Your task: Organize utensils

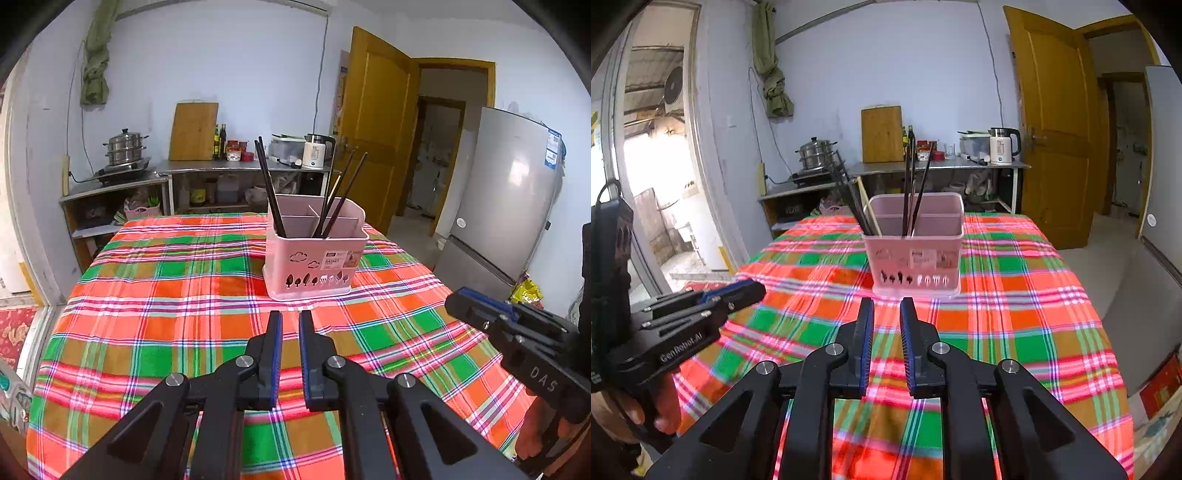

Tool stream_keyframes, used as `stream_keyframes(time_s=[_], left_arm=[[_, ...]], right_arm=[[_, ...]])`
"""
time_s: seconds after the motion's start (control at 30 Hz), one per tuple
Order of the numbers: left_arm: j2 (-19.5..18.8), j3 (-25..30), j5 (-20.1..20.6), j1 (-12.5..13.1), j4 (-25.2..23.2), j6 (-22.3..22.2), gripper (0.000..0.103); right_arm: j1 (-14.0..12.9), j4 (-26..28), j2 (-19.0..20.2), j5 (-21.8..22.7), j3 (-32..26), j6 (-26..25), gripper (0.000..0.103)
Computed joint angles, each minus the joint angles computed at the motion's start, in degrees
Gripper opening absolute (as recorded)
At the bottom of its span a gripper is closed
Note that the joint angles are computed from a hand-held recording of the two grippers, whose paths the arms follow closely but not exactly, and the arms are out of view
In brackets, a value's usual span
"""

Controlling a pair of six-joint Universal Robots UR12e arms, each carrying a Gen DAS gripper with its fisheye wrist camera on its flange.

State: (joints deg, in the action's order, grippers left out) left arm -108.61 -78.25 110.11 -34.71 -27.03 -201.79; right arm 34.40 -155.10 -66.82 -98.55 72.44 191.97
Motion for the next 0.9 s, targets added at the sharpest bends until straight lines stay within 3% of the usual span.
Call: stream_keyframes(time_s=[0.47, 0.9], left_arm=[[1.5, -3.5, 2.4, -1.5, 2.7, -0.6, 0.008], [1.3, -3.8, 3.5, -1.8, 3.2, -1.1, 0.008]], right_arm=[[0.8, -2.1, -2.5, -1.3, 5.1, 2.1, 0.015], [1.4, -2.5, -2.0, -3.1, 4.4, 0.3, 0.015]])
